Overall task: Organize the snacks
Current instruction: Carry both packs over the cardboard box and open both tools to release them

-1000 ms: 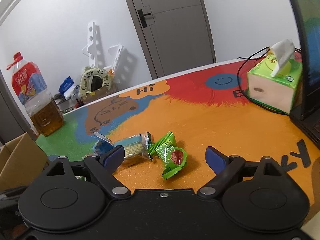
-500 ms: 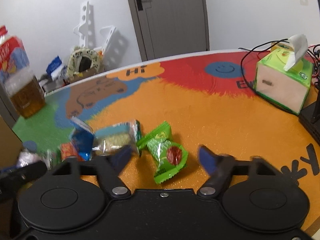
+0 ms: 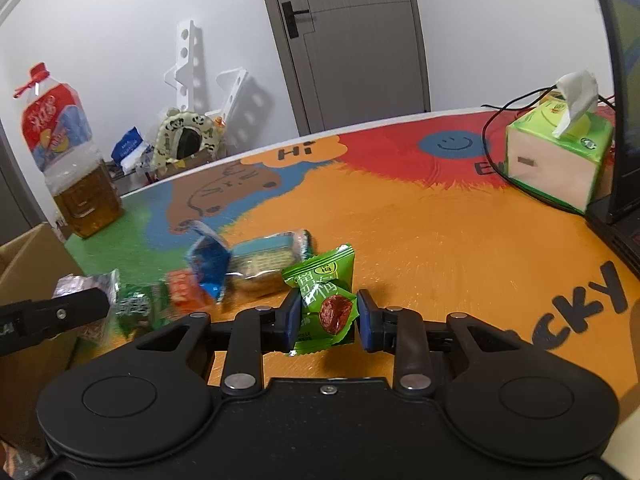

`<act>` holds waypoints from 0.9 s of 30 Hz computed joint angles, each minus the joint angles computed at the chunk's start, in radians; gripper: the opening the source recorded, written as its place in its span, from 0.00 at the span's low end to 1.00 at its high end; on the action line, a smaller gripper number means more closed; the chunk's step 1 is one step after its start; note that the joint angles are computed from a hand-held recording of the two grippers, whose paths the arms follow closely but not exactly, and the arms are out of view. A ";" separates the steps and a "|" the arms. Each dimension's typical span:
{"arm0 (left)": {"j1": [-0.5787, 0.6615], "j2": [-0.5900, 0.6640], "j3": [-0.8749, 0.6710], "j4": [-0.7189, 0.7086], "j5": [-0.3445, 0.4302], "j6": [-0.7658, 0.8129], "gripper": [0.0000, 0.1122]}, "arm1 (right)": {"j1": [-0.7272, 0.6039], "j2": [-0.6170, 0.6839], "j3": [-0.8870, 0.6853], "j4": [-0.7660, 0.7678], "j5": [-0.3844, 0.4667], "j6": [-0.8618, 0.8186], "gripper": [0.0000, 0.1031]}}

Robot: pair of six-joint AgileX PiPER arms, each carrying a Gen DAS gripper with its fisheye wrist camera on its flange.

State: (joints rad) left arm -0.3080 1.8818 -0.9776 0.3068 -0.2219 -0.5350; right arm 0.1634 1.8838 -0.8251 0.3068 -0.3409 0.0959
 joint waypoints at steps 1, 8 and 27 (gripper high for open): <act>0.000 -0.010 0.010 0.003 -0.005 -0.004 0.33 | 0.007 -0.015 0.013 0.006 -0.008 -0.002 0.29; 0.004 -0.108 0.105 0.002 -0.059 -0.004 0.33 | 0.054 -0.109 0.086 0.057 -0.053 -0.033 0.29; 0.079 -0.368 0.364 0.009 -0.169 -0.013 0.33 | 0.247 -0.310 0.239 0.287 -0.146 -0.181 0.29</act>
State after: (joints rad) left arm -0.2290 1.5140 -0.6140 0.3157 -0.3909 -0.5480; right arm 0.4108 1.5740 -0.5865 0.5939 -0.4868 -0.0854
